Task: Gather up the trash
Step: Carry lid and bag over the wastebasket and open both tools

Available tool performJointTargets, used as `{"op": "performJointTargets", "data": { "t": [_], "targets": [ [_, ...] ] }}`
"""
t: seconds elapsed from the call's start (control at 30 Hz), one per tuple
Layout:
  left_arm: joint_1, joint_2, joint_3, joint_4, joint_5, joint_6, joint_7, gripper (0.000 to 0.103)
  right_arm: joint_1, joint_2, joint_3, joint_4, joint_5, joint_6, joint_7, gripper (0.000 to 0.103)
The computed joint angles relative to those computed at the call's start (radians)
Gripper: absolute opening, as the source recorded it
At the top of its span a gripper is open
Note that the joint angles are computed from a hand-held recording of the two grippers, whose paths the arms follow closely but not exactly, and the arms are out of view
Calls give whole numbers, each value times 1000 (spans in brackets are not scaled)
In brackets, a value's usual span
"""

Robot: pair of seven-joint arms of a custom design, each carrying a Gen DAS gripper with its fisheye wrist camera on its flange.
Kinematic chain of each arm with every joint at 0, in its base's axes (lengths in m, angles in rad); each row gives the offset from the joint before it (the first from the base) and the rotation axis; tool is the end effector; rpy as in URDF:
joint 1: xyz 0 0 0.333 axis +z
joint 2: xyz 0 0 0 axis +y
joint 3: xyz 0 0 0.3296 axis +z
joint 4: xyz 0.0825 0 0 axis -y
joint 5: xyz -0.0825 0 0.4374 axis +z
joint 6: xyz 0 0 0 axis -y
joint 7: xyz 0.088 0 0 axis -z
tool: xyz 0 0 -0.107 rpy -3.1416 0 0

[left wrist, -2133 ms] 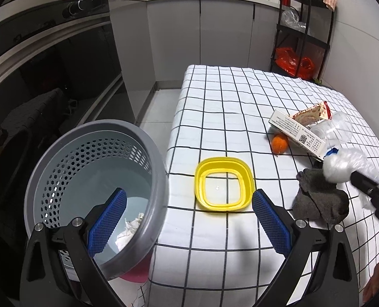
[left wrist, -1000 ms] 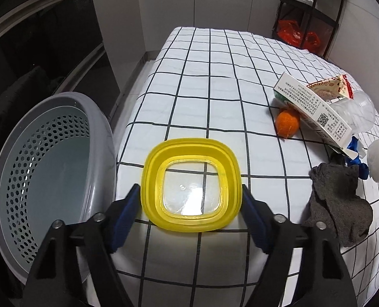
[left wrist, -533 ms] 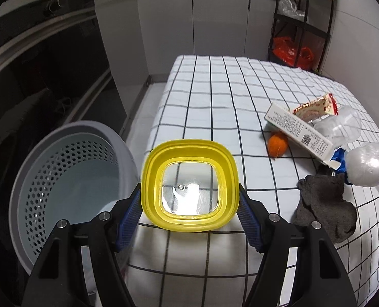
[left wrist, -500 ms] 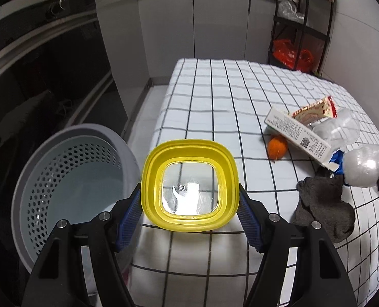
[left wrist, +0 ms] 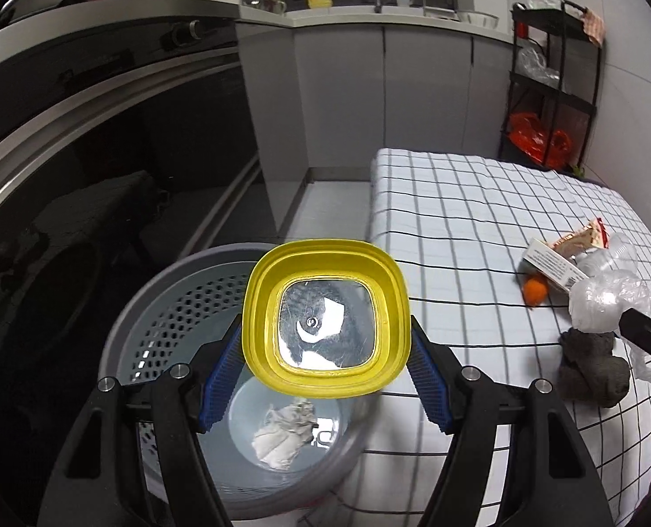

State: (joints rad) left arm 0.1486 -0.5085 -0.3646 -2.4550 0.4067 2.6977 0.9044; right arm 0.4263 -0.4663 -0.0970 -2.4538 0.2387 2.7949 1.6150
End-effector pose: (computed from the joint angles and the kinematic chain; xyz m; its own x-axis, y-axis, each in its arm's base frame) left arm 0.4754 -0.1334 0.5373 0.1562 -0.9842 -0.0838 -0.6810 -0.0458 -0.7309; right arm 0.4753 0.1463 0.5497 0.1973 -0.9370 -0.2882 -0.7365 0.0524 -0.6744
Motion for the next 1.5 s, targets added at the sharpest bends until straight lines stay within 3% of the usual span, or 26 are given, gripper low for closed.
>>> {"op": "performJointTargets", "data": {
  "t": [0.23,0.53,0.87,1.2,1.3,1.37,1.5],
  "targets": [
    [23,-75,69,-59,-53,-36,40,67,99,76,1,73,96,8,-59,17],
    [79,-111,86,-88,-85,-73,77,67,166,179,38,169,252,-5,-181,17],
    [92,-102,108,-95,-109,-109,123,68,120,296,124,275,363,-69,-259,19],
    [92,-89,125,-97,-122,-123,148,70,70,370,187,345,372,-96,-266,21],
    [94,-92,132,-103,-128,-123,159,70,63,369,195,343,382,-96,-277,29],
    [96,-93,135,-104,-132,-124,164,70,62,376,197,347,390,-90,-288,47],
    [101,-97,138,-108,-139,-121,171,74,60,371,203,341,389,-68,-294,51]
  ]
}}
